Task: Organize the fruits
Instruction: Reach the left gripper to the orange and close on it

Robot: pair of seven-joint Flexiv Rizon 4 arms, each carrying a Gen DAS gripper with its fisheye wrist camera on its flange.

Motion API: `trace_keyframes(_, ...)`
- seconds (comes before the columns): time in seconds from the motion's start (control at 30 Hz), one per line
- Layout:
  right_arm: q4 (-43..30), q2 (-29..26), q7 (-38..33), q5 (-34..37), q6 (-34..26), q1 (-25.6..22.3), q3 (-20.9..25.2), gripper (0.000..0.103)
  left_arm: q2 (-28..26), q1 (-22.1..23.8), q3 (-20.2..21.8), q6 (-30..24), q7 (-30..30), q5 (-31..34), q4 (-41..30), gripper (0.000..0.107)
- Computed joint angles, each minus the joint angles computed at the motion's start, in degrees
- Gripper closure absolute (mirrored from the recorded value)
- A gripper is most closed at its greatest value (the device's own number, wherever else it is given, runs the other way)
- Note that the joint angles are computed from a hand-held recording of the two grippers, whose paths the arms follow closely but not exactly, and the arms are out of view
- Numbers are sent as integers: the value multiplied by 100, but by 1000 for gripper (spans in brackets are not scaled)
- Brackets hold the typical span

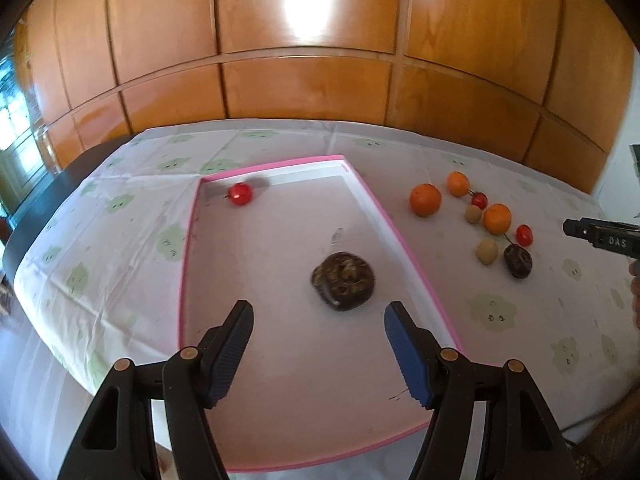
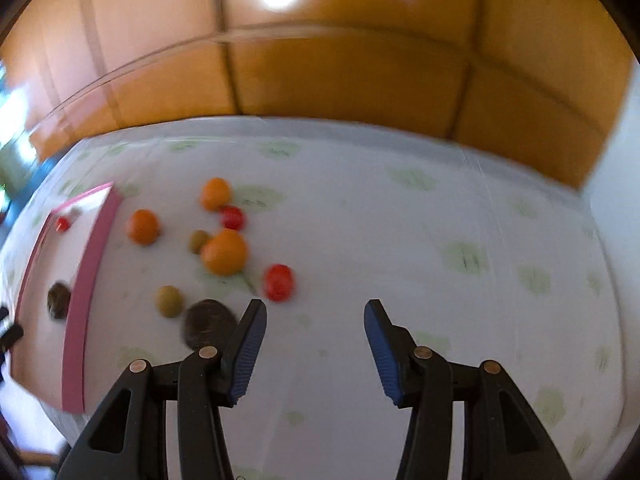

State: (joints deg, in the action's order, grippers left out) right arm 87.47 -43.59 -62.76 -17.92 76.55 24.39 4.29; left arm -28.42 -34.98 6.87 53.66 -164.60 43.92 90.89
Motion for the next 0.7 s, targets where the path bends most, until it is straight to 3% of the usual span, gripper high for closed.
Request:
trace_keyframes(0.27,3,89,-147,410,-76,-333,433,51,-464,330,-211,239,1026,-578,-642,39)
trace_keyframes(0.47,-208,-2,-304,609,-218,-387,580,51,-1042,450,-192,324,2047,-1281,-1403,50)
trace_keyframes(0.7,-315,-27,-533,794,-360,-418,687,51,-1824,560,-165,8,3073,-2169,-2487,50)
